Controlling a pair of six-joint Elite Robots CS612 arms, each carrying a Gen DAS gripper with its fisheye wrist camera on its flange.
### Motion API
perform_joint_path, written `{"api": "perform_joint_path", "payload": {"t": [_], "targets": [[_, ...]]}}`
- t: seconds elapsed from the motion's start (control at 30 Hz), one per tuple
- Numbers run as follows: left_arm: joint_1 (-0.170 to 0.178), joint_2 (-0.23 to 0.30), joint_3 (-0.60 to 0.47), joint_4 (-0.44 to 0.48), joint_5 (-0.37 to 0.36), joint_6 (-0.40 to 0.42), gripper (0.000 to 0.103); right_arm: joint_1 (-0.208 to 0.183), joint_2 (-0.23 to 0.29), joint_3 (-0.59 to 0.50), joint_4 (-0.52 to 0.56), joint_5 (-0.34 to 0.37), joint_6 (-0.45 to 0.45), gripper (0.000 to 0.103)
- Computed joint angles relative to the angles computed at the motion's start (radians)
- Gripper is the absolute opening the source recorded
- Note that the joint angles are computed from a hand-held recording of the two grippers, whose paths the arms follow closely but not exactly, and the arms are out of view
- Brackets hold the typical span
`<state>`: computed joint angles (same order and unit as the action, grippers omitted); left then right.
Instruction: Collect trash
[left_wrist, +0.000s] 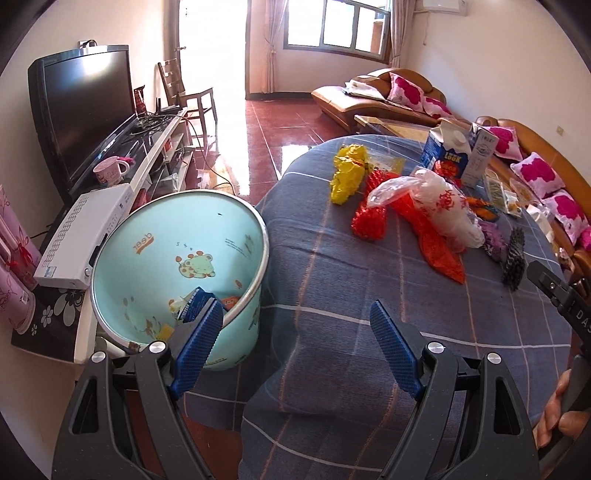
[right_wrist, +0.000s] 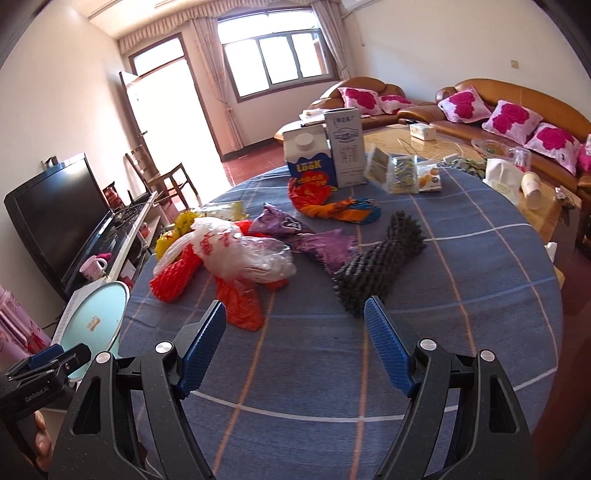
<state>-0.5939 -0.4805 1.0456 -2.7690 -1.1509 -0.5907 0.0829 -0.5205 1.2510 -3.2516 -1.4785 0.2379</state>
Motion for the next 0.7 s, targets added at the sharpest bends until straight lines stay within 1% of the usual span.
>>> {"api": "perform_joint_path", "payload": {"t": [0.3,0.43,0.63,0.7], "targets": [[-0.013,0.033,-0.058,0.028,-0.031,0.032,0.080,-0.032,-0.001,0.021,0.002,-0.039,0.060,0.077],[-0.013,0.051,-0.090,0.053,-0.049,0.041,0.080,-0.043,0.002,0.014,0.013,-0.038,0.076,0.077],[-0.012,0.073,-0.129,0.082,-0.065,0.043,0.080,-0.048,0.017,-0.032,0.048,-0.024,0.074,0.077],[-0.011,0.077,-0.138,0.089,-0.063,0.042,0.080,-0.047,0.028,-0.061,0.074,-0.032,0.085,0.077]]}}
